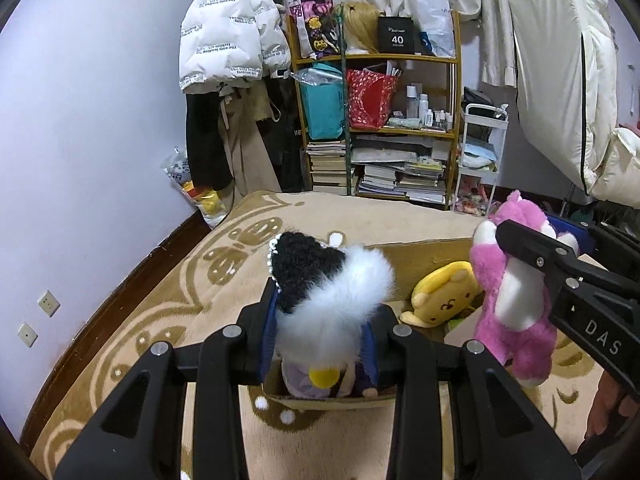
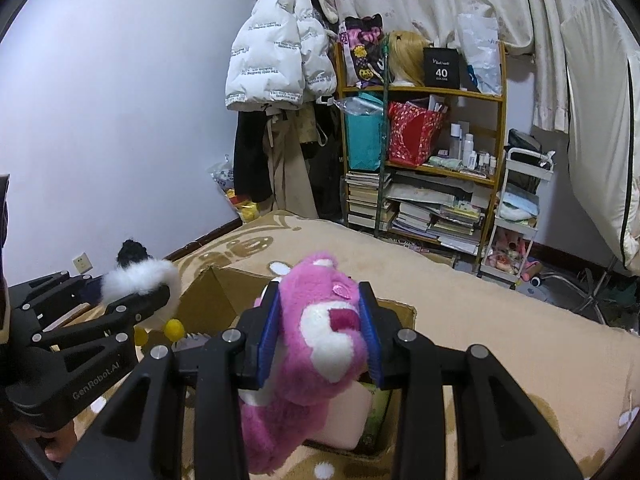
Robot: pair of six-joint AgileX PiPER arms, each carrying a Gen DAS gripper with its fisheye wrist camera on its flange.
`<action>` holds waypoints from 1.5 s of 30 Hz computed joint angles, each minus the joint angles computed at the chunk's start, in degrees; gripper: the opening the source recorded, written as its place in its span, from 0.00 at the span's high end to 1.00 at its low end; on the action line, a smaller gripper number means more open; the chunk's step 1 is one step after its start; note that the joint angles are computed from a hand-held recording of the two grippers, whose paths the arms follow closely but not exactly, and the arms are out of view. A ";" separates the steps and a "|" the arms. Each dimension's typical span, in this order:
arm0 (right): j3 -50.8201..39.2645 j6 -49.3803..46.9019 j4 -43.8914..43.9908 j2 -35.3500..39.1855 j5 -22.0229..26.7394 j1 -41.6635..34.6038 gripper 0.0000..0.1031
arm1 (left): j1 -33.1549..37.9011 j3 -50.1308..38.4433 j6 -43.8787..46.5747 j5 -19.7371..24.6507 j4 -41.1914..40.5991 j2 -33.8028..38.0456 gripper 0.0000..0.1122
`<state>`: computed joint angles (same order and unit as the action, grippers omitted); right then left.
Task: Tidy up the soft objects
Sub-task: 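Lift the penguin and pink bear and carry them over the box, then open both tools to drop the penguin and pink bear into the box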
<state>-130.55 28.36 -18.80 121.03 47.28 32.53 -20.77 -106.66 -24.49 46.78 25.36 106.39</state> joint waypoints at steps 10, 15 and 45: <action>2.79 0.50 4.93 1.20 -5.53 -2.79 0.62 | 0.59 -1.58 0.84 -1.27 -1.16 3.58 0.70; 2.91 0.39 5.45 1.46 -6.26 -2.96 0.61 | 1.19 -3.72 2.32 -0.68 -2.62 5.51 0.69; 7.90 2.24 2.66 -3.07 -5.15 -1.91 0.22 | 2.70 -0.63 2.30 3.25 -3.63 1.18 0.21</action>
